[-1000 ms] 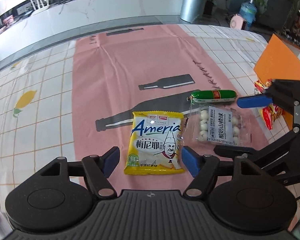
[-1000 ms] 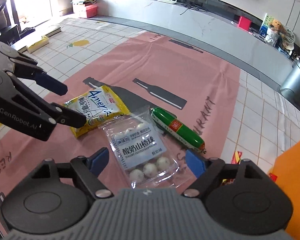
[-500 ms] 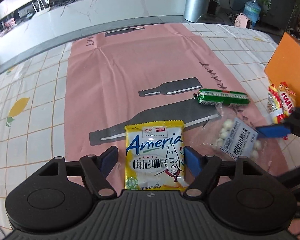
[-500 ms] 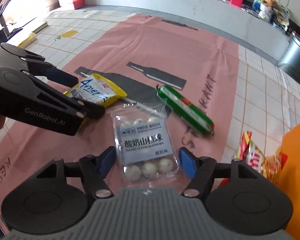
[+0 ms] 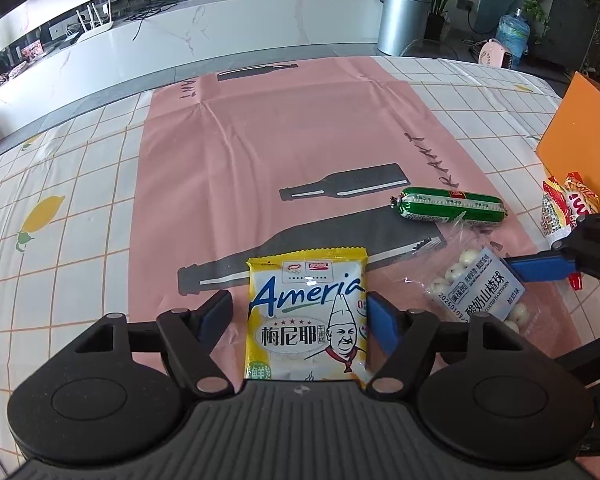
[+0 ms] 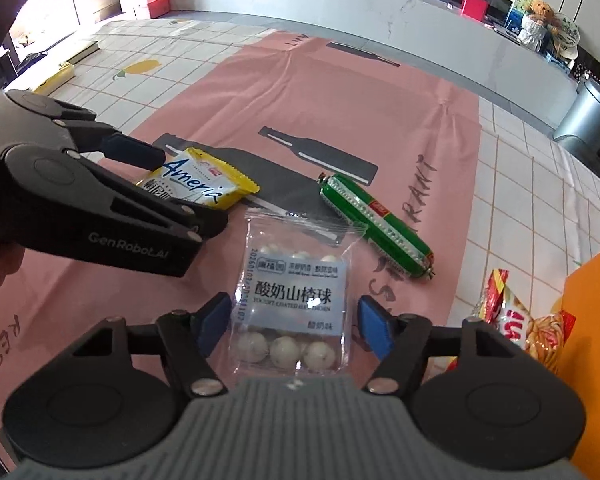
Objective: Organize snacks
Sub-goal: 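Grasp the yellow Ameria bag with the left tool while the right tool grasps the clear yogurt-ball packet, then carry both packets into the orange box and lower them inside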
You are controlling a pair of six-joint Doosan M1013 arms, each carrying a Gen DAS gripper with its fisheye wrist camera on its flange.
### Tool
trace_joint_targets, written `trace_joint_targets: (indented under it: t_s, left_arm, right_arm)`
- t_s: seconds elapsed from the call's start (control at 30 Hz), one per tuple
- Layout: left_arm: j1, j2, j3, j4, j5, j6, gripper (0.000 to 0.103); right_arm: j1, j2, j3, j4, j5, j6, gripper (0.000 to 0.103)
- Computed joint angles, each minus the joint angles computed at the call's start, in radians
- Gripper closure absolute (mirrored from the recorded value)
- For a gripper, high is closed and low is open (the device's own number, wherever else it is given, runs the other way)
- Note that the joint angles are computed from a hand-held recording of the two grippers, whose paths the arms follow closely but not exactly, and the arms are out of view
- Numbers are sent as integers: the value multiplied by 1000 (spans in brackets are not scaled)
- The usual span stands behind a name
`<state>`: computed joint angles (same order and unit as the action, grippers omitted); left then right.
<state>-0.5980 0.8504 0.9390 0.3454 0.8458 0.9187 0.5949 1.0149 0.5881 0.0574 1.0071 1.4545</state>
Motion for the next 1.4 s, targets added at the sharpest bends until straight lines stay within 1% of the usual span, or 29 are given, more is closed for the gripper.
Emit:
trace_joint_targets:
  t_s: [0.07,0.1,0.13,0.27,0.4,0.63,0.73,0.87,1.07,1.27,1.4]
  left_arm:
    - [-1,-3,3,0,-5,4,37]
    - [-1,-3,3,-3,-4,6,39]
    - [-2,-4,3,-2,-3,4,44]
    - [-5,-9,10,-1,-2,-36,44]
    - [-2,-15,14,-22,-1,-69,44]
    - [0,-44,40,-96,-26,-86,44]
    - [-7,-54,48,-96,-20,-117,44]
    - [-16,-74,63,-80,-33,-159,44]
    - [-33,-99,62,-45,-49,-202,44]
    - [-60,-107,30,-33,-57,-186,44]
    - [-77,-102,-5,-48,-58,-153,44]
  right_arm:
    - [1,-6,12,-2,-12,21,41]
    - [2,-8,16,-4,-14,40,42]
    - [3,-9,19,-8,-16,59,44]
    - [11,-21,42,-49,-29,140,46]
    - [16,-36,64,-80,-23,199,47]
    - [11,-74,123,-68,-46,235,50]
    - [7,-87,137,-48,-51,236,51]
    - [2,-114,168,-27,-76,229,51]
    - [-13,-170,230,6,-128,238,51]
    - [-38,-245,315,33,-194,242,51]
    - [-61,-296,371,53,-229,252,51]
